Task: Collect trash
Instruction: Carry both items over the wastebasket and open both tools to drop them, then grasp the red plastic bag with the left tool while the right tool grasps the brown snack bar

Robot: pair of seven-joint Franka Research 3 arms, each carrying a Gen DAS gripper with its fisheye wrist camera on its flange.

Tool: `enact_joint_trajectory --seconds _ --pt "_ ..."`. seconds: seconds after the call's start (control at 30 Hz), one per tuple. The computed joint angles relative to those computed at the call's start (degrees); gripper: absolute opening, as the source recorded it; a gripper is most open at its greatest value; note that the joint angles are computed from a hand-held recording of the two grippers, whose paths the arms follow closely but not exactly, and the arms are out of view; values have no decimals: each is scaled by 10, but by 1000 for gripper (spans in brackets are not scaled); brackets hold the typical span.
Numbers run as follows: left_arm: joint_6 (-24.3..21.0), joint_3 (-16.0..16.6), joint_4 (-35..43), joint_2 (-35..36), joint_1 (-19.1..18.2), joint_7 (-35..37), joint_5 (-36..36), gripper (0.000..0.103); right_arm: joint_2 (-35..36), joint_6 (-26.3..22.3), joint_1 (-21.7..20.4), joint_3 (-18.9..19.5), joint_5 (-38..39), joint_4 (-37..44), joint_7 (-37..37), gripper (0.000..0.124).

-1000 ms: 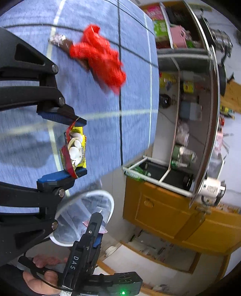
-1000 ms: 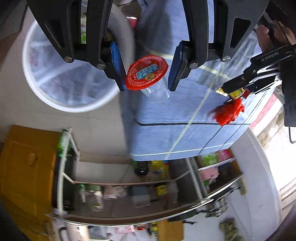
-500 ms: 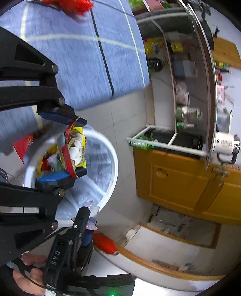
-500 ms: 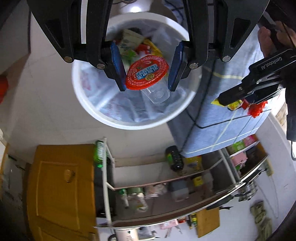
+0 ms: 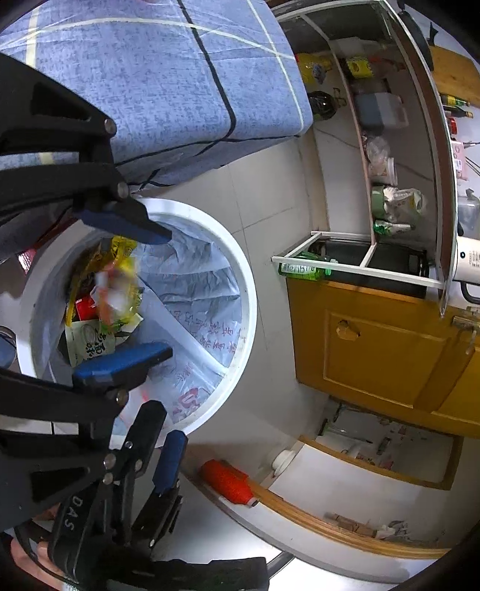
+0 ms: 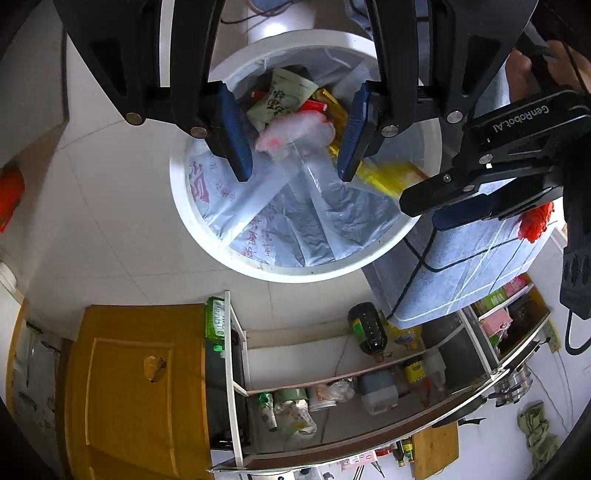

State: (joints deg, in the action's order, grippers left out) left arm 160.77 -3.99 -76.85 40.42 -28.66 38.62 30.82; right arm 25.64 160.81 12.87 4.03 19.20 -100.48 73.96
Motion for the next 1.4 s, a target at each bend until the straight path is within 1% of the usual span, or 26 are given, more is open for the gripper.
enact_joint_trajectory --seconds 0.2,0.33,0.47,0.6,0.67,0.77,0.9,1.0,1.1,1.2,1.3,1.4 --pt "8 12 -13 -9 -5 -22 9 61 -2 6 2 -3 0 -2 9 51" --pt "19 16 -29 -21 -4 -36 18 61 -6 13 0 3 6 -2 6 51" --pt "37 28 -64 -47 -6 -64 35 61 -12 21 -3 15 18 -4 -7 51" --pt "59 50 -114 -84 -13 -114 71 61 -17 24 -5 29 38 -2 -24 51" --pt "68 62 -137 -103 -15 -142 95 61 -19 25 -9 44 57 1 -43 51" --pt "78 84 -181 -138 -20 -196 148 61 -18 22 -6 56 76 9 -65 51" --pt "77 107 -233 -185 -24 -277 232 61 -10 10 6 63 89 27 -84 51" --pt "63 119 -268 -220 -25 -334 299 61 0 -4 12 74 103 45 -104 51" --pt "47 123 -308 -257 -15 -384 357 61 9 -15 27 78 107 62 -114 51" --pt "30 121 -349 -292 5 -420 400 61 19 -25 38 83 111 79 -126 51" --pt "8 113 -386 -320 30 -438 422 61 30 -39 45 91 119 96 -140 51" --pt "3 104 -412 -334 61 -434 425 62 41 -54 55 93 120 114 -151 51"
